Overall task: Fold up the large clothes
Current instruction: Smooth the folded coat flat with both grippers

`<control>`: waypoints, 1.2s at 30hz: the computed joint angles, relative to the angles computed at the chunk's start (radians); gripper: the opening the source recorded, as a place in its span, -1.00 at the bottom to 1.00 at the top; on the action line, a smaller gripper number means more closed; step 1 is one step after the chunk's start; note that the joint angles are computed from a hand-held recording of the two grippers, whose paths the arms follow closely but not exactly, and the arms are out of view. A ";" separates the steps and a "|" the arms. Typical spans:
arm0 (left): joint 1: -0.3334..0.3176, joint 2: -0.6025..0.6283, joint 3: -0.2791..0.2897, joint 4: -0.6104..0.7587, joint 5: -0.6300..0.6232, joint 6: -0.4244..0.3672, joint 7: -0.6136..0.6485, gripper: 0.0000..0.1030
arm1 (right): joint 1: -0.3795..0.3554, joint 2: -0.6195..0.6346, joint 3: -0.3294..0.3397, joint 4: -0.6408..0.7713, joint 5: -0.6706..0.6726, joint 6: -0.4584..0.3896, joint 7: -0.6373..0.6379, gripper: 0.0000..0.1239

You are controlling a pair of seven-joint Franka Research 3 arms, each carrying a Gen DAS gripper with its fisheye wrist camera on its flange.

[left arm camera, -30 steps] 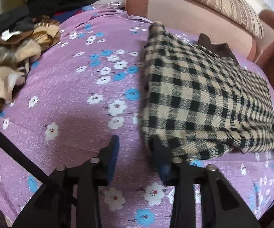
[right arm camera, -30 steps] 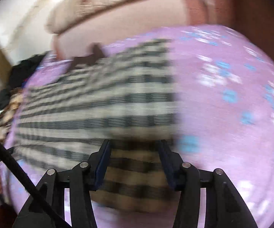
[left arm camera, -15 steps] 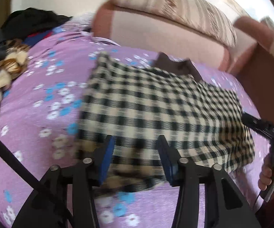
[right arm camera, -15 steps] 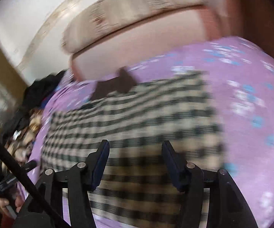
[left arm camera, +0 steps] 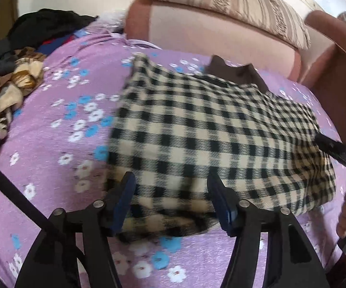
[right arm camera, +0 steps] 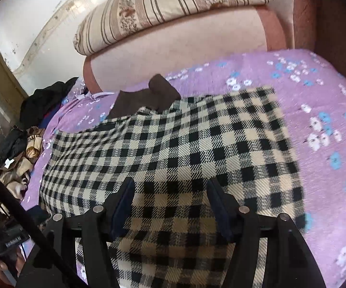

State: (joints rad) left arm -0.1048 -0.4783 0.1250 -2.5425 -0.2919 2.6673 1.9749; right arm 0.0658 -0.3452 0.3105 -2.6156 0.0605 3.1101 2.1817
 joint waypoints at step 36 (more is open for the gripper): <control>0.160 -0.228 -0.070 -0.184 0.371 0.100 -0.235 0.23 | 0.042 -0.225 0.318 -0.078 -0.353 -0.261 0.255 0.10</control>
